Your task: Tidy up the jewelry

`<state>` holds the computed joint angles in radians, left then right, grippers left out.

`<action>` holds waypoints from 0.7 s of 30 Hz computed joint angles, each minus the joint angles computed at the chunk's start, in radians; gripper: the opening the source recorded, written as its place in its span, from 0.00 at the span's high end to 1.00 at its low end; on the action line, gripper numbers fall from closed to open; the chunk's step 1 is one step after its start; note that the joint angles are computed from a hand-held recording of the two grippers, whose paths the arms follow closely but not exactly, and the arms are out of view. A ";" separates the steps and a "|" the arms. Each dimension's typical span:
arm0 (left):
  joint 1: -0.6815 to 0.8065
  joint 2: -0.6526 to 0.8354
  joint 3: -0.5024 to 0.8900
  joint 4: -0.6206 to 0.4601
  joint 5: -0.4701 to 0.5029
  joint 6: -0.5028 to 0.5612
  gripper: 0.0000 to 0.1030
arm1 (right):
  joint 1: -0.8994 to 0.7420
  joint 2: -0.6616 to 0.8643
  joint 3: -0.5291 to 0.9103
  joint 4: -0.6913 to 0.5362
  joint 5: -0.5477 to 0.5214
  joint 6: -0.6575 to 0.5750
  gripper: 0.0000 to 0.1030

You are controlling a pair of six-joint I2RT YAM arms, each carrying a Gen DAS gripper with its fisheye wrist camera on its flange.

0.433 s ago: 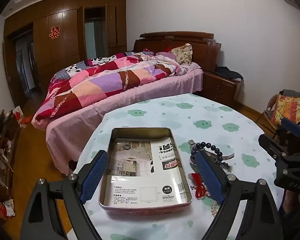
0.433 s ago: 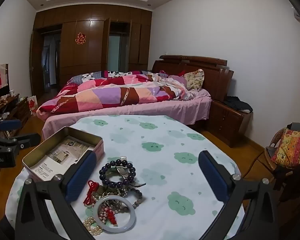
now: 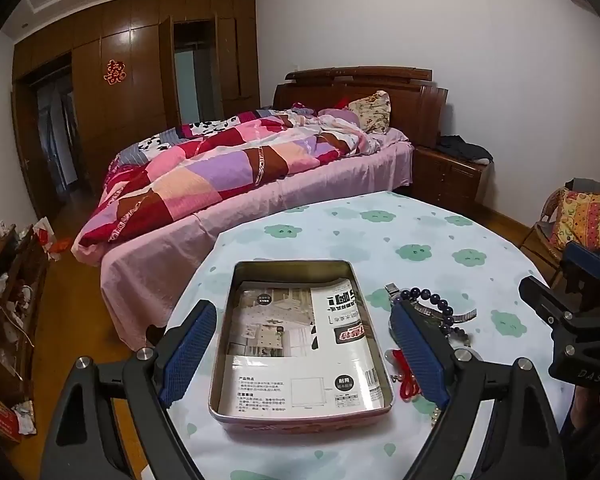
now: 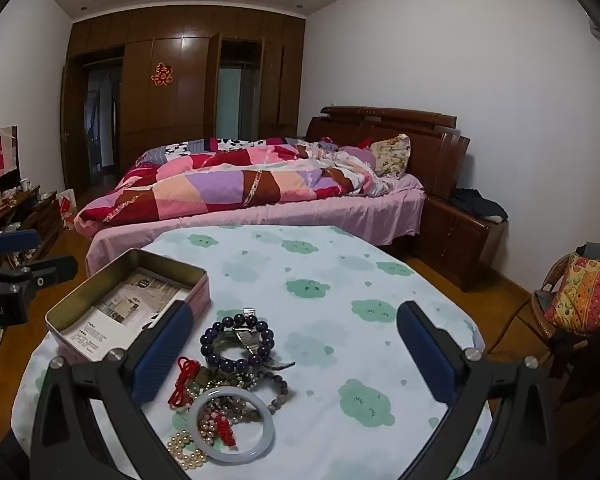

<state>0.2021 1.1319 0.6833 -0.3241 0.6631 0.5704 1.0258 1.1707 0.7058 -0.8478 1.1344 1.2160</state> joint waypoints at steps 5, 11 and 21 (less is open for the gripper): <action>-0.003 -0.004 0.000 0.005 -0.002 -0.006 0.14 | 0.017 0.034 -0.004 0.001 0.001 0.041 0.00; 0.006 0.000 0.001 0.001 0.008 0.006 0.14 | 0.013 0.031 0.000 -0.002 -0.006 0.038 0.00; 0.014 -0.002 0.005 -0.001 0.008 0.009 0.14 | 0.004 0.024 -0.001 0.007 -0.014 0.020 0.00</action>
